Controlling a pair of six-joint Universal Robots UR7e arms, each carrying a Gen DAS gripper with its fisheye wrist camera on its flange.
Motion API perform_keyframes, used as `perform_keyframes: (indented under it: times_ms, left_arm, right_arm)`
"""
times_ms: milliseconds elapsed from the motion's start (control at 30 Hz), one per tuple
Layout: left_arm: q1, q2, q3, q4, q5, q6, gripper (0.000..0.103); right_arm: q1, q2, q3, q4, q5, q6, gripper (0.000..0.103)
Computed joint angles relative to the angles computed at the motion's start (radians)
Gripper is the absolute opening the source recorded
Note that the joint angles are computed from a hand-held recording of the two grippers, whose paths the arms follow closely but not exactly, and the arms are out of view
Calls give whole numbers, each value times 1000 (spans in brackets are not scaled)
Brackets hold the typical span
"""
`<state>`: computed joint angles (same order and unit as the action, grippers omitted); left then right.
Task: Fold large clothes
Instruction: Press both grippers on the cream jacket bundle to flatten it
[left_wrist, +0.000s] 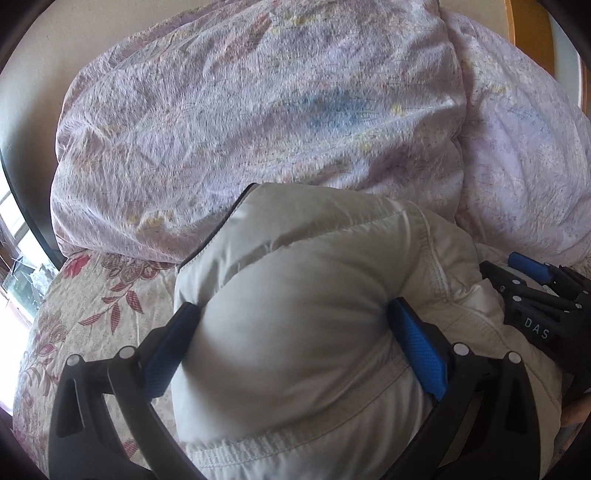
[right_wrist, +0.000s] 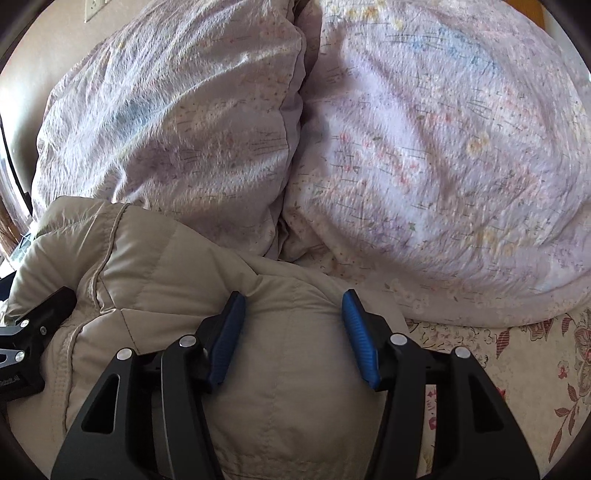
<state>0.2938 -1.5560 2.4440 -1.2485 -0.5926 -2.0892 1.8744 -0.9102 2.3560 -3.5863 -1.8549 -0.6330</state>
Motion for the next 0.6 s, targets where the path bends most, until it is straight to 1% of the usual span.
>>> perform_keyframes:
  times_ms: [33, 67, 100, 167, 200, 267, 300, 333, 367, 433, 467, 533, 600]
  left_arm:
    - [-24, 2, -7, 40, -19, -26, 101]
    - [-51, 3, -12, 78, -41, -56, 101]
    - [-87, -2, -11, 108, -71, -88, 101]
    - [-154, -30, 7, 113, -114, -104, 101]
    - [-185, -38, 16, 111, -136, -112, 101]
    - [-232, -39, 32, 92, -170, -119, 101]
    - [-247, -32, 39, 90, -175, -121, 101]
    - [-255, -7, 37, 94, -179, -131, 101]
    - [-259, 12, 38, 95, -177, -139, 101]
    - [-255, 19, 49, 73, -170, -141, 101]
    - [-248, 10, 57, 60, -163, -139, 101]
    - [-228, -24, 77, 30, -147, -122, 101]
    - [-207, -33, 85, 14, -135, -109, 101]
  right_arm:
    - [5, -5, 22, -28, 2, 1, 56]
    - [2, -32, 49, -35, 17, 3, 56]
    - [-10, -73, 82, -20, 53, 10, 56]
    - [-39, -166, 141, 41, 131, 25, 56]
    - [-51, -203, 167, 59, 159, 26, 56]
    - [-63, -254, 209, 67, 188, 18, 56]
    - [-71, -275, 228, 71, 204, 6, 56]
    - [-67, -278, 244, 54, 197, -12, 56]
    - [-58, -260, 241, 33, 176, -32, 56]
    - [-39, -214, 250, -35, 130, -65, 56]
    - [-43, -190, 259, -73, 126, -74, 56]
    - [-66, -174, 265, -86, 135, -75, 56]
    - [-110, -176, 274, -92, 160, -103, 56]
